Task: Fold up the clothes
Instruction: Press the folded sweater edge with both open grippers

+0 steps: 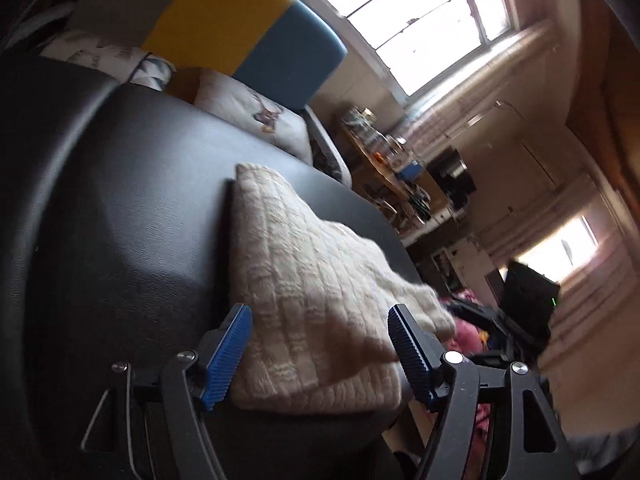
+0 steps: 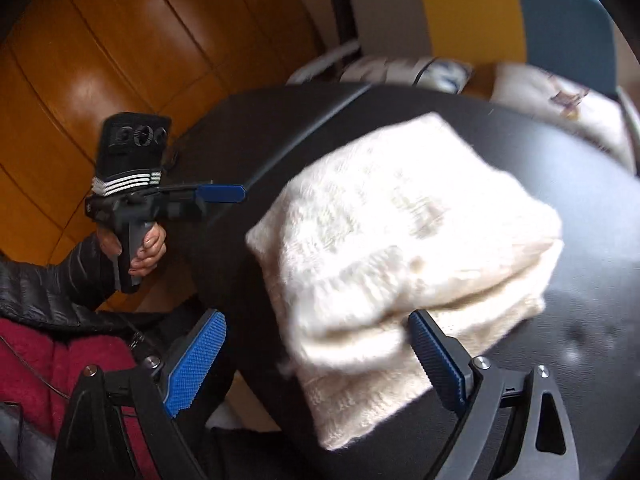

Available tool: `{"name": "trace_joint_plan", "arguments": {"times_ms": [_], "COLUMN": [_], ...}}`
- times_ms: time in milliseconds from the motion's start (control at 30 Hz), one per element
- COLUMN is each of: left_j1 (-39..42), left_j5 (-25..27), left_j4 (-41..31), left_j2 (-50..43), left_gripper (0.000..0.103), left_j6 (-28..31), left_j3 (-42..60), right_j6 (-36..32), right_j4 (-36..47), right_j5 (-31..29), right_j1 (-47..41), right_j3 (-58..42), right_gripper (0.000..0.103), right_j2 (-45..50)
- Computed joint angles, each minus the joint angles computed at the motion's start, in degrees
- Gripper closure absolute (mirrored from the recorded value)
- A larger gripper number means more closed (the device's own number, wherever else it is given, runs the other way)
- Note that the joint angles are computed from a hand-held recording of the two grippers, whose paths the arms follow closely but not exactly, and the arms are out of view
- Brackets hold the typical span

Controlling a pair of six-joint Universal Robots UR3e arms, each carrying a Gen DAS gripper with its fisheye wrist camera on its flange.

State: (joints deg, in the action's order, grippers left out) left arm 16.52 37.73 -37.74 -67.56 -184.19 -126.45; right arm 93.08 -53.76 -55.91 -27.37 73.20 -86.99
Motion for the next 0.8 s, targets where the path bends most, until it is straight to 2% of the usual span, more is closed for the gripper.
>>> {"name": "trace_joint_plan", "arguments": {"times_ms": [100,200,333,400,467,667,800], "left_j1": [-9.7,-18.5,-19.7,-18.8,-19.6,-25.6,-25.9], "left_j5": [7.5,17.2,19.9,18.9,20.4,29.7,30.9], "left_j4": [-1.4,-1.5,-5.1,-4.0,-3.6,-0.5,-0.6], "left_j2": [-4.2,-11.7,-17.1,-16.1,-15.6,-17.8,-18.5], "left_gripper": [0.032,0.03,0.031,0.031,0.031,0.034,0.038], "left_j6": [9.4,15.6,21.1,22.0,21.9,21.4,22.9], "left_j3": [5.5,12.2,14.1,12.0,12.0,14.6,15.1], "right_j6": [1.2,2.7,1.9,2.8,6.5,7.0,14.5], "right_j4": [4.4,4.5,3.5,2.8,1.1,13.2,7.9], "right_j5": [-1.2,-4.2,-3.0,-1.2,0.0,11.8,17.1], "right_j1": [2.5,1.4,-4.4,-6.7,-8.2,-13.1,-9.6], "right_j3": [-4.7,-2.6,2.9,5.1,6.8,-0.7,-0.7], "right_gripper": [0.008,0.008,0.012,0.012,0.012,0.012,0.014], "right_j2": [6.0,8.6,8.1,6.5,4.5,5.9,6.6]}}
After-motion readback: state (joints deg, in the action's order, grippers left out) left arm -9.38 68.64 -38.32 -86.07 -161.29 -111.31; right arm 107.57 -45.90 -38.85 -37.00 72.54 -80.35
